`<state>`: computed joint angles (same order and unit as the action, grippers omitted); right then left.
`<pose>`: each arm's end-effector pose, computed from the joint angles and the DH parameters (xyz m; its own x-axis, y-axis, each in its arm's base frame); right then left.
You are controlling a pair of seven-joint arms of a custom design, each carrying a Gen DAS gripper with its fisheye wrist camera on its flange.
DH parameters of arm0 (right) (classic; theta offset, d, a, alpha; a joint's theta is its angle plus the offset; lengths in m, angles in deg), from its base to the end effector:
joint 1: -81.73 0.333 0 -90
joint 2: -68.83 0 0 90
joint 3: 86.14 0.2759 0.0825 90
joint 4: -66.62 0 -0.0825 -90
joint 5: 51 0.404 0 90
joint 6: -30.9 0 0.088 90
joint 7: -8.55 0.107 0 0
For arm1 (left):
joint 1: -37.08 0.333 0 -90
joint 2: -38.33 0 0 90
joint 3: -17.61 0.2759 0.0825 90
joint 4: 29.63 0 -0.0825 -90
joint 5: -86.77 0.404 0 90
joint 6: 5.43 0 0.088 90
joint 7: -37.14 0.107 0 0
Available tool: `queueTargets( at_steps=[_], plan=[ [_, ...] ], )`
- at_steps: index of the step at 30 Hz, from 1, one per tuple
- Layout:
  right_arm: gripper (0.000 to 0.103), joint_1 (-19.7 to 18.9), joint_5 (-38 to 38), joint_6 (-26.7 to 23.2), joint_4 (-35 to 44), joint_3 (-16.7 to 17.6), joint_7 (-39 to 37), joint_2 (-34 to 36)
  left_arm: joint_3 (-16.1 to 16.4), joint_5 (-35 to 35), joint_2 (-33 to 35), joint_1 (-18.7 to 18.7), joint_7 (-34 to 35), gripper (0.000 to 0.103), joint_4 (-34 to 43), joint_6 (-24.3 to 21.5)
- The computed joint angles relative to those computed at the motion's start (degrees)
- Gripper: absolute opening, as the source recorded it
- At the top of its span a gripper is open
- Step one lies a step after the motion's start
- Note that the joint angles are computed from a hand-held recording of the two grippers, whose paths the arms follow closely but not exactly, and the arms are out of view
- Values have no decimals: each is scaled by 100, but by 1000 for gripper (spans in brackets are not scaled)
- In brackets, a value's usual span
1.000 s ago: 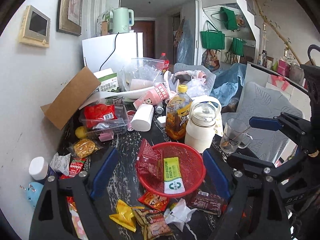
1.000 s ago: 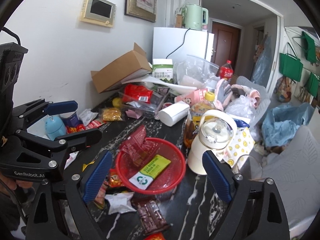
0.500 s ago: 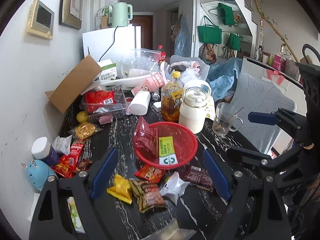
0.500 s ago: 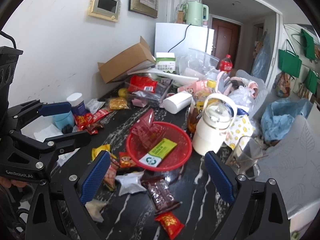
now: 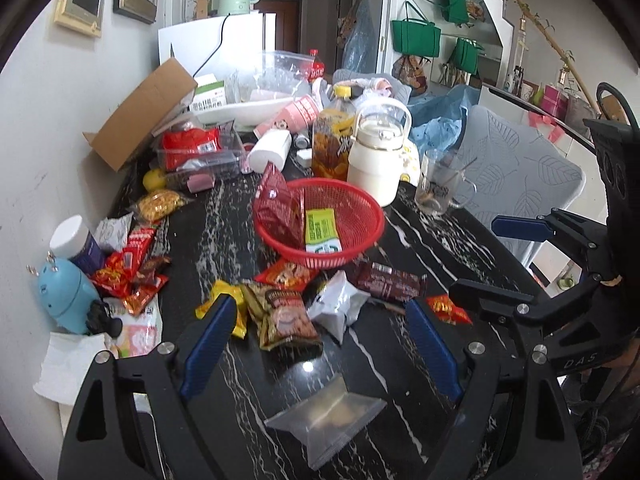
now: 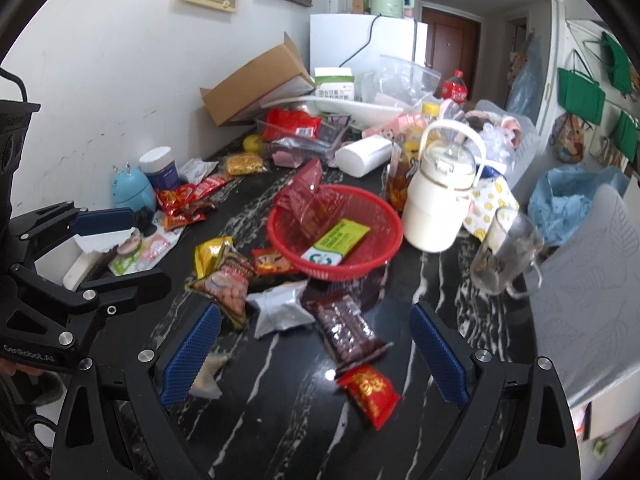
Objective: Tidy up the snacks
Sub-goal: 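Lift both open grippers away from the red basket, then grasp the clear plastic bag with the left gripper while the right grasps the red-gold packet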
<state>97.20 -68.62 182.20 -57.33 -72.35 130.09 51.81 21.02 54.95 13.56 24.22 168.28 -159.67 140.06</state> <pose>0.4693 0.2838 0.5606 0.2012 -0.9791 -0.0294 -0.6777 -0.1174 -0.7259 0.5015 -0.0741 0.5641 -0.5276 -0.8473 0.0601 -0.5968 0.3194 -0.7361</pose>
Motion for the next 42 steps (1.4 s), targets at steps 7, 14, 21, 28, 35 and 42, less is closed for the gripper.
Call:
queueTargets(
  at_steps=[7,14,21,28,35,42],
  plan=[
    [96,87,311,-49,-354,-24,87,-126,64,-50,-56,75,-87,86,-186,-475],
    [96,207,683,-67,-614,-64,12,-141,49,-92,-172,117,99,86,-470,-692],
    [96,303,1102,-72,-846,-131,25,-134,87,-283,-18,166,277,86,-463,-943],
    [96,239,1122,-78,-973,-101,137,-94,-117,-141,480,382,259,86,-275,-1062],
    [96,243,1184,-64,-1058,-170,172,-96,-317,50,662,569,139,86,-194,-1374],
    [96,169,1201,-70,-1096,-202,208,-103,-470,378,734,594,-150,86,-214,-1174]
  ],
)
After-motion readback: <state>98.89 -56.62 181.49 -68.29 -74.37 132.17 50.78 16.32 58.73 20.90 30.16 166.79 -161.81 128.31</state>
